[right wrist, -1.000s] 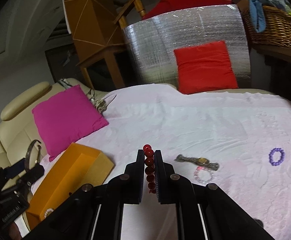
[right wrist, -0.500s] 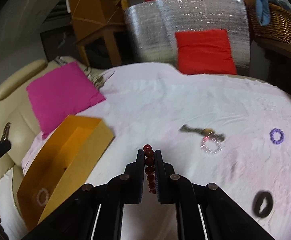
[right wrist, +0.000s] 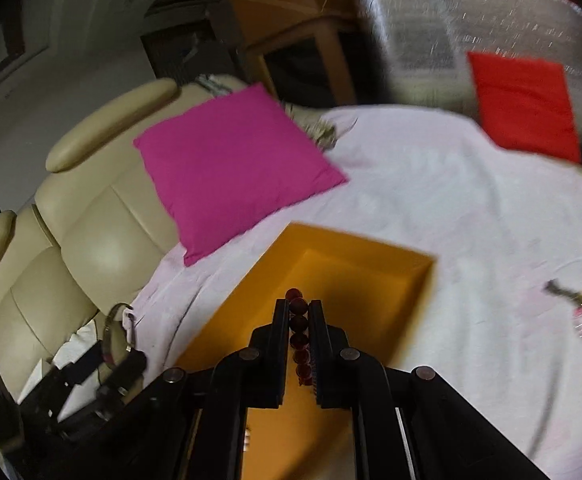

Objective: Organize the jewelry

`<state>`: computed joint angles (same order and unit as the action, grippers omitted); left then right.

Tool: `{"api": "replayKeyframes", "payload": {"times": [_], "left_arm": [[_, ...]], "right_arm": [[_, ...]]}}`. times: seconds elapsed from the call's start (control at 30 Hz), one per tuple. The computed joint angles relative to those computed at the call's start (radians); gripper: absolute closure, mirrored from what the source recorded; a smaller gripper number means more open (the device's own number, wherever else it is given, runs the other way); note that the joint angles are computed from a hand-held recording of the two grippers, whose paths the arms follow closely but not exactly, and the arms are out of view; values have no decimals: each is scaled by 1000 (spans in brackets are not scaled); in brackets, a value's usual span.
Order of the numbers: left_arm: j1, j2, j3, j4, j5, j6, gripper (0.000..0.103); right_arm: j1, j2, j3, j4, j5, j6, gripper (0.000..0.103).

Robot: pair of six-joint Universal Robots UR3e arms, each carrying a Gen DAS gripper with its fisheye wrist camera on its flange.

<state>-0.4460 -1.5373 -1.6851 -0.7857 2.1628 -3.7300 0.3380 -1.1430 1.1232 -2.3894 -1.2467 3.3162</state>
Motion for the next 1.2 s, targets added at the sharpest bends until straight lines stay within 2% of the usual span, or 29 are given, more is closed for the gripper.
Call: {"api": "replayKeyframes", "payload": {"times": [0.17, 0.37, 0.57, 0.63, 0.7, 0.97, 1.13, 1.2], "left_arm": [[70, -24, -22, -8, -67, 40, 43], [156, -52, -53, -9, -156, 65, 43], [181, -59, -49, -43, -186, 51, 43], [176, -51, -44, -54, -176, 38, 40], [164, -49, -29, -72, -154, 21, 34], [59, -77, 118, -164, -66, -50, 28], [-45, -183, 313, -252, -20, -62, 27], [-86, -242, 402, -282, 0, -55, 26]], "right_arm": [[44, 135, -125, 61, -7, 84, 93], [59, 230, -222, 97, -30, 120, 92], [59, 308, -352, 156, -43, 140, 90], [52, 302, -363, 167, -32, 139, 76], [44, 261, -311, 125, -36, 136, 73], [-54, 33, -64, 30, -44, 100, 73], [-225, -171, 129, 30, 9, 41, 73], [-345, -279, 231, 38, 56, -3, 73]]}}
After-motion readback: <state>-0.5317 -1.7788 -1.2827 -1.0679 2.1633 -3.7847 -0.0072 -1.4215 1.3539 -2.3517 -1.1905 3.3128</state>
